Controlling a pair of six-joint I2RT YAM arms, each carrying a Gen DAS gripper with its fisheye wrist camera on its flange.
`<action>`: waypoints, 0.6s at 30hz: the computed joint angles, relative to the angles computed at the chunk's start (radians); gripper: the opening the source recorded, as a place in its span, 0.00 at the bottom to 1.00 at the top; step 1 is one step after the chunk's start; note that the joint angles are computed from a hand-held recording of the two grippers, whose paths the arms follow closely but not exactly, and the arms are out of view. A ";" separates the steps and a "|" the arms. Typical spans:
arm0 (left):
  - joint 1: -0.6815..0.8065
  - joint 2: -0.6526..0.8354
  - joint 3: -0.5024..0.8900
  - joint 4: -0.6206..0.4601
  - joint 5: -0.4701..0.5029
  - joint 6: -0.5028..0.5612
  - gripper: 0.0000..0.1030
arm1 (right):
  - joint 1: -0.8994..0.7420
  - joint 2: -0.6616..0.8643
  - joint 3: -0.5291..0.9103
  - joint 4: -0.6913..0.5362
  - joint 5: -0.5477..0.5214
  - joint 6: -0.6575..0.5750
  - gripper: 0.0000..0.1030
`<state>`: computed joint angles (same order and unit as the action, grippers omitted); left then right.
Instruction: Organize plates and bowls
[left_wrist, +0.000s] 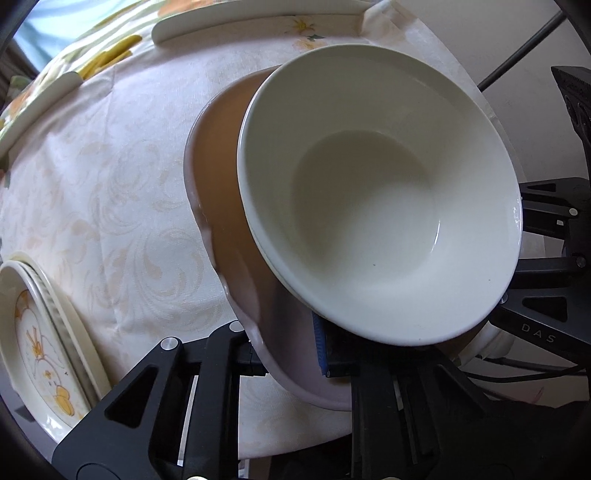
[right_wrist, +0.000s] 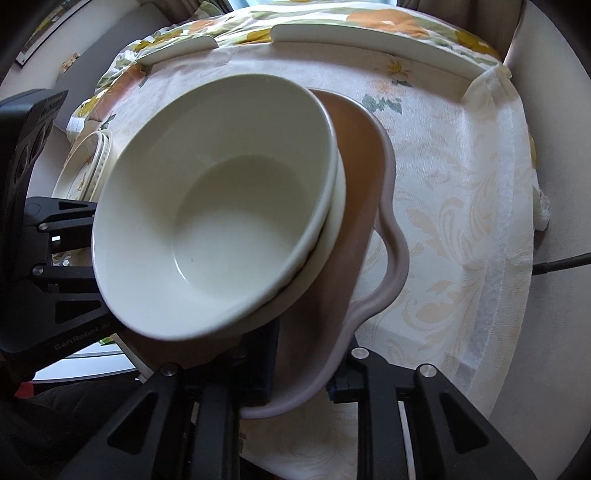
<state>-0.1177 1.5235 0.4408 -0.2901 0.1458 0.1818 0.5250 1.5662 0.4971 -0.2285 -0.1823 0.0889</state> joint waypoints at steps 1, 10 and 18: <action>-0.008 -0.014 -0.009 0.000 -0.006 -0.008 0.14 | 0.002 -0.003 0.001 -0.002 0.003 0.001 0.18; 0.139 -0.269 0.072 -0.280 0.018 0.138 0.14 | 0.104 -0.145 0.088 -0.157 0.080 0.080 0.18; 0.590 -0.332 0.226 -0.549 0.140 0.562 0.14 | 0.366 -0.121 0.306 -0.313 0.206 0.309 0.18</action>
<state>0.4720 1.1915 0.6668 -0.8395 0.2861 0.7438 0.8908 1.4455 0.8026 -0.5413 0.0240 0.3982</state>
